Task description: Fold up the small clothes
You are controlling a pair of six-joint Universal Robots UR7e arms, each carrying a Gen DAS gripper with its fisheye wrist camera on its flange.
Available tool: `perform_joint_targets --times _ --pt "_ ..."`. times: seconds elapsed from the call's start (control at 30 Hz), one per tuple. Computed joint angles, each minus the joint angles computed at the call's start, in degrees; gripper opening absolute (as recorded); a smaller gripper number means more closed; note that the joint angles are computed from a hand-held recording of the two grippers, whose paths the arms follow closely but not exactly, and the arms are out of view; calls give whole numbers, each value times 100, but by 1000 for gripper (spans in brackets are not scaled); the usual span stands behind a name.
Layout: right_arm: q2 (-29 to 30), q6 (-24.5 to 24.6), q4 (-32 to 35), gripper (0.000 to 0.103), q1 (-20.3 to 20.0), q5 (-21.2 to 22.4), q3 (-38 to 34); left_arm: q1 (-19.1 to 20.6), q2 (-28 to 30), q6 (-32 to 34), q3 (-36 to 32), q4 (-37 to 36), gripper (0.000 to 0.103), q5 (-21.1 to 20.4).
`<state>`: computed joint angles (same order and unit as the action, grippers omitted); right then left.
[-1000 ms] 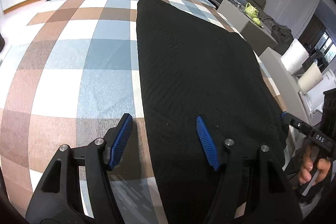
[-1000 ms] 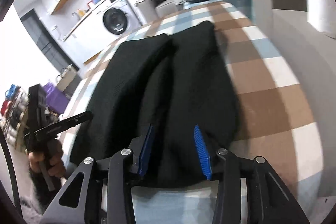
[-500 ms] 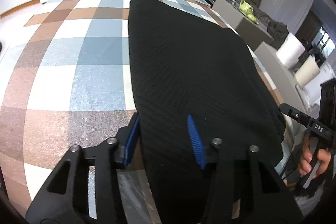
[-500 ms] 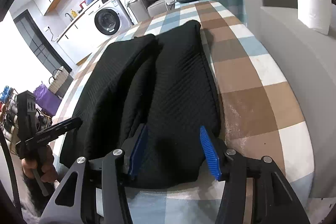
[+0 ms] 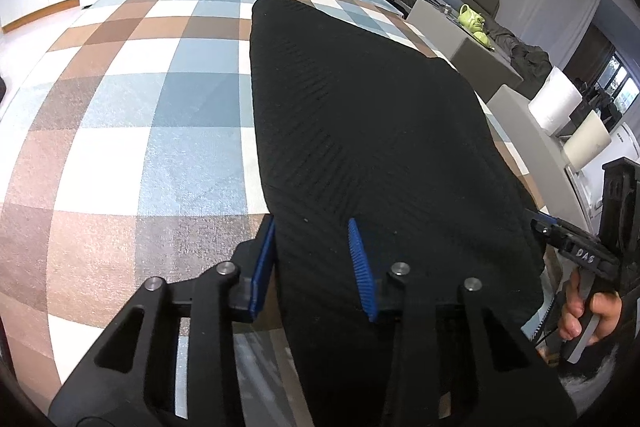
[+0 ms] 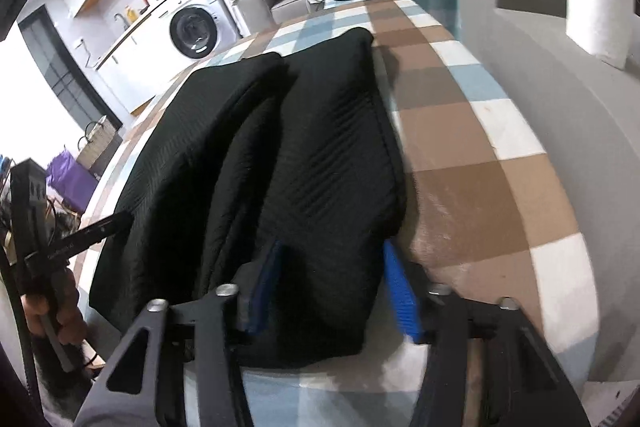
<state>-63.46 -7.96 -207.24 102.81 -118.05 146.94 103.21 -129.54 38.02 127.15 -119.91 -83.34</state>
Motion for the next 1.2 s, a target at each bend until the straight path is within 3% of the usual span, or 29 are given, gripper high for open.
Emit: perform_joint_targets --times 0.07,0.33,0.8,1.2 --pt "120 -24 175 28 131 -68 -124 107 76 26 -72 3 29 -87" --pt "559 -72 317 27 496 -354 -454 358 275 97 -274 -142 28 -136" --pt "822 -249 482 27 517 -187 -852 507 449 141 -453 -341 28 -43" --pt "1273 -371 916 27 729 -212 -1507 935 909 198 -874 -699 28 -194"
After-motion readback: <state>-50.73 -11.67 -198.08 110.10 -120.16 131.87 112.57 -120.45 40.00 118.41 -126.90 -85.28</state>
